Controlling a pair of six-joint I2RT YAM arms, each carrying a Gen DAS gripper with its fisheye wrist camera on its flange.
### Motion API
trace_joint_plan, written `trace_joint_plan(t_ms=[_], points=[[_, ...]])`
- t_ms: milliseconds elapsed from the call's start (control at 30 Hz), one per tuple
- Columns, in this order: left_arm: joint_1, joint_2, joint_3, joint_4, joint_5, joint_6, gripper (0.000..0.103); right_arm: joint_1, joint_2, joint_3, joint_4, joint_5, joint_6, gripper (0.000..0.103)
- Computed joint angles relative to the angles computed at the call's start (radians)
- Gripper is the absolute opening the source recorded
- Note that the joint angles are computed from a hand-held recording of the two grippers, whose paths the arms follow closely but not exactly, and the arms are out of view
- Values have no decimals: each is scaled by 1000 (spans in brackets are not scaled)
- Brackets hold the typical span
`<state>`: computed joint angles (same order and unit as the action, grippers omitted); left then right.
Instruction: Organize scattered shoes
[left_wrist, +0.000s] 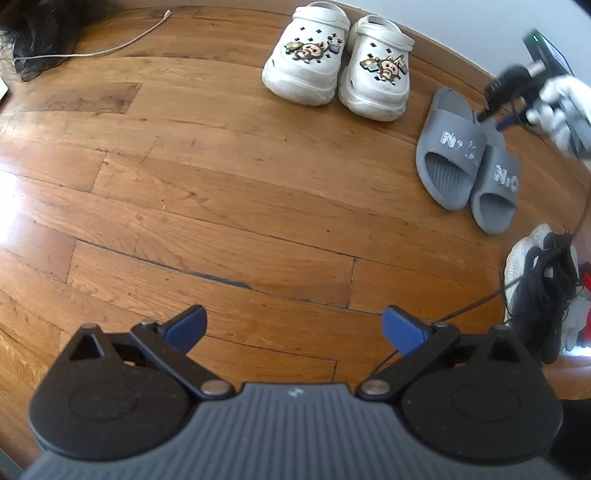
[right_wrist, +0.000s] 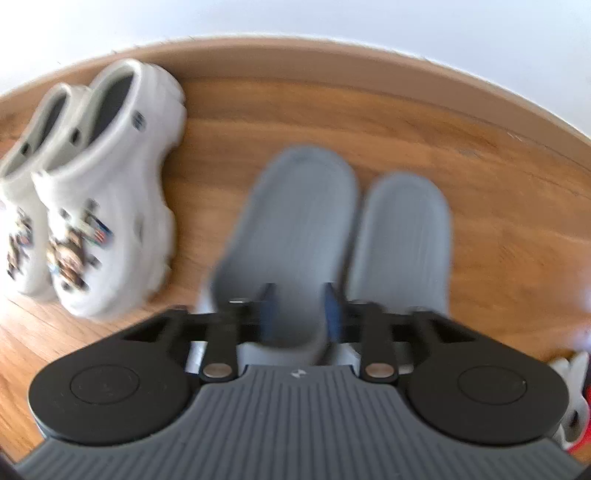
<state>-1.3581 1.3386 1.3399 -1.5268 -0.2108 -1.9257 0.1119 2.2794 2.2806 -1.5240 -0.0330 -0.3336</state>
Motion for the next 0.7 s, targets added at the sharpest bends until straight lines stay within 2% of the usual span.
trace_joint_plan(t_ms=[167, 233, 267, 333, 433, 533, 700], points=[[-4, -8, -9, 10, 11, -9, 103, -54, 0, -105, 47, 5, 11, 43], [-3, -14, -14, 12, 14, -13, 103, -64, 35, -104, 26, -23, 26, 35], [-2, -15, -16, 14, 15, -15, 103, -65, 48, -109, 21, -29, 34, 23], [1, -27, -31, 26, 22, -20, 103, -54, 43, -156, 42, -15, 49, 19], [-2, -39, -46, 33, 32, -36, 103, -19, -27, -258, 140, 17, 52, 16], [-18, -41, -48, 26, 35, -57, 103, 0, 5, -181, 133, 2, 43, 15], [-25, -42, -53, 19, 44, -73, 103, 53, 154, 106, 34, -18, 42, 15]])
